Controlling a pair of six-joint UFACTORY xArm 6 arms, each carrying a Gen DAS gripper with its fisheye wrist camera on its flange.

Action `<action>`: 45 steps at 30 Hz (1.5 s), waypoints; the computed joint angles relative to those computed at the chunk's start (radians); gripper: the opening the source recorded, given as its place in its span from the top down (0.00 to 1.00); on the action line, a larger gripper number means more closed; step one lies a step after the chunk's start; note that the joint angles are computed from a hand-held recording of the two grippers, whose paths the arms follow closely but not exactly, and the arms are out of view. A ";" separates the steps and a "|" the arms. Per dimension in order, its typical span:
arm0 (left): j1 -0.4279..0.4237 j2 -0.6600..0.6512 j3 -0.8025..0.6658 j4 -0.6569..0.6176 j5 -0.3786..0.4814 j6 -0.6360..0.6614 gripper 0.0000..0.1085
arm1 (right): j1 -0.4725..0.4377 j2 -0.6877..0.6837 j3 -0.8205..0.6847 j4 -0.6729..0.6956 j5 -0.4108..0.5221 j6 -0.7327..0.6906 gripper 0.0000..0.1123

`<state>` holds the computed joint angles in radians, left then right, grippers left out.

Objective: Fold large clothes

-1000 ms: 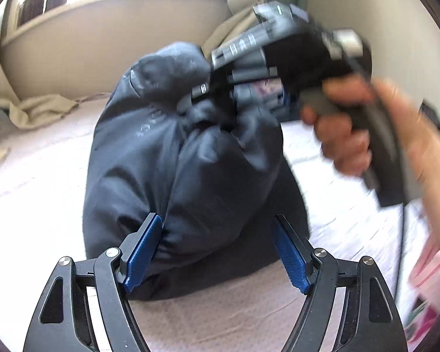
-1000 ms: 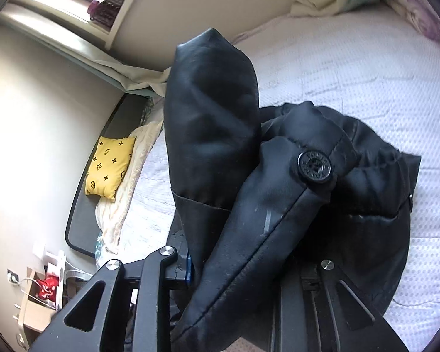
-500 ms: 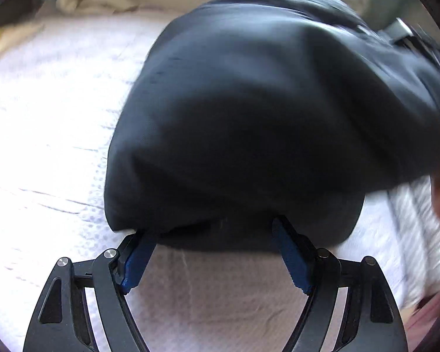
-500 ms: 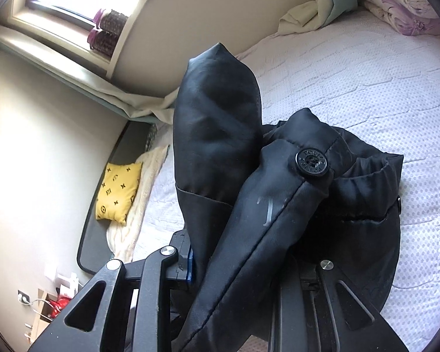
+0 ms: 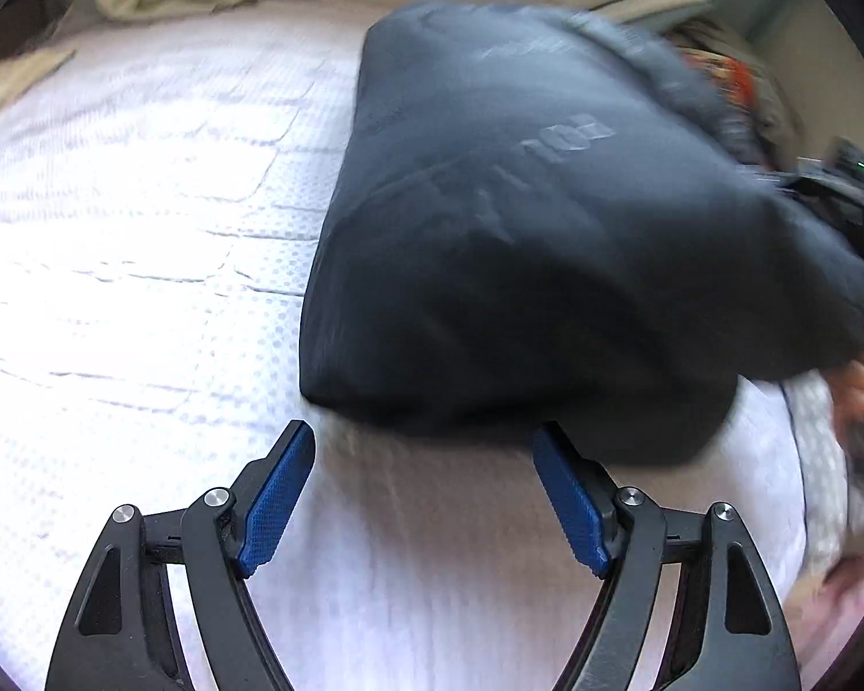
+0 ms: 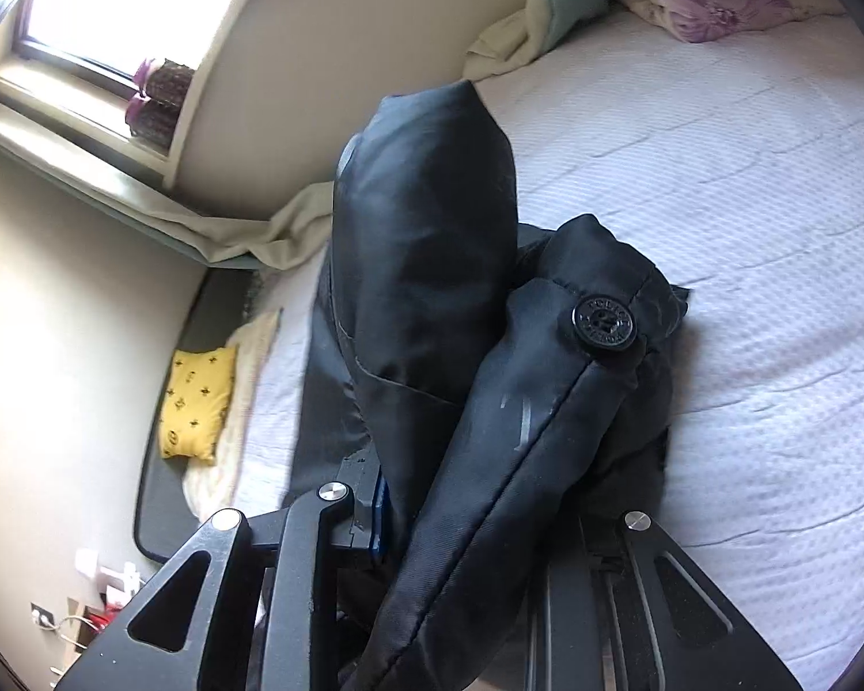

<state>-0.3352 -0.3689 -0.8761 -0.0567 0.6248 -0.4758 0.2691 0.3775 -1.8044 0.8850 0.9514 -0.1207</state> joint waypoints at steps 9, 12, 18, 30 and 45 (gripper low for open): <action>-0.105 -0.058 -0.101 0.398 -0.117 -0.126 0.24 | -0.017 0.006 0.030 -0.017 0.003 -0.025 0.81; -0.109 0.099 -0.270 0.291 -0.092 -0.021 0.24 | -0.020 0.000 0.050 0.000 -0.003 -0.029 0.80; -0.163 0.294 -0.434 0.236 0.037 0.026 0.24 | -0.013 0.013 0.017 -0.026 0.016 0.001 0.77; -0.193 0.290 -0.363 0.404 0.036 -0.065 0.22 | 0.041 -0.084 0.007 -0.481 -0.174 0.228 0.72; -0.197 0.327 -0.347 0.433 -0.030 -0.011 0.21 | 0.077 0.287 -0.461 -0.615 0.111 0.280 0.90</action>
<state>-0.5317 -0.0414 -1.2234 0.3764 0.5944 -0.4867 0.3462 0.6642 -2.2654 0.2701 1.0628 0.1597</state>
